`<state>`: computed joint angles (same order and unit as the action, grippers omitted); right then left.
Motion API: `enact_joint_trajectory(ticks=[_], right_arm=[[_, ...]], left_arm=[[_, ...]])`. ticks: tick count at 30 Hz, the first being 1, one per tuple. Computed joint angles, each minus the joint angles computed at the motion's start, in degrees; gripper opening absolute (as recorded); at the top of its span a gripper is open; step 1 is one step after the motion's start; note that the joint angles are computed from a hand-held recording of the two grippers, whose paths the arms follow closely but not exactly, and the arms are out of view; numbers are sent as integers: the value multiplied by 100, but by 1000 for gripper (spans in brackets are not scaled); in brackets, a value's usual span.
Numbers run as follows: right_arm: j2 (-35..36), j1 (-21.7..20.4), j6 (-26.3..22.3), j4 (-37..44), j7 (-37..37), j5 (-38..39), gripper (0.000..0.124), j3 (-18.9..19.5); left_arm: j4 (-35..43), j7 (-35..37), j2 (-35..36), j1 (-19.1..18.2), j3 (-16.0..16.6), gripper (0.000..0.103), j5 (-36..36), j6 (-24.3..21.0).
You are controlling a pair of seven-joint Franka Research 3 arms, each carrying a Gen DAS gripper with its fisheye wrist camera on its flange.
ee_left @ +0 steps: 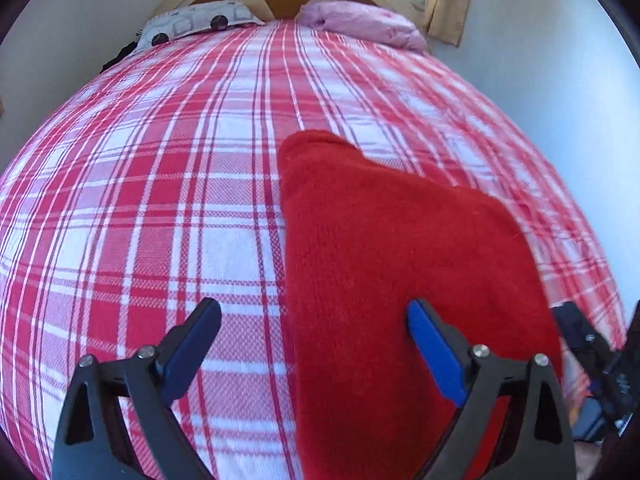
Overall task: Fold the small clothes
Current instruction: 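Grasp the folded sweater's edge with the right gripper and lift it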
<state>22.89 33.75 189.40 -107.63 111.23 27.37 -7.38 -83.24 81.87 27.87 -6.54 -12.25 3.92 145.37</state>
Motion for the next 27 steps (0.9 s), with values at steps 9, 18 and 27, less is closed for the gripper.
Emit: enact_joint_trajectory(ticks=[9,18,27], right_arm=[[38,-405,-230,117,194,-189,74,368],[680,-588,-1230,1338,310,-615,74,431],[741,-990,-1056,1260,292,-752,74,930]], left_arm=[[-48,-19,50,23,-37,98,-68,90],[82,161,163,101,-135,99,-252,4],[192,457,323,331,-350,103,-886,-118]])
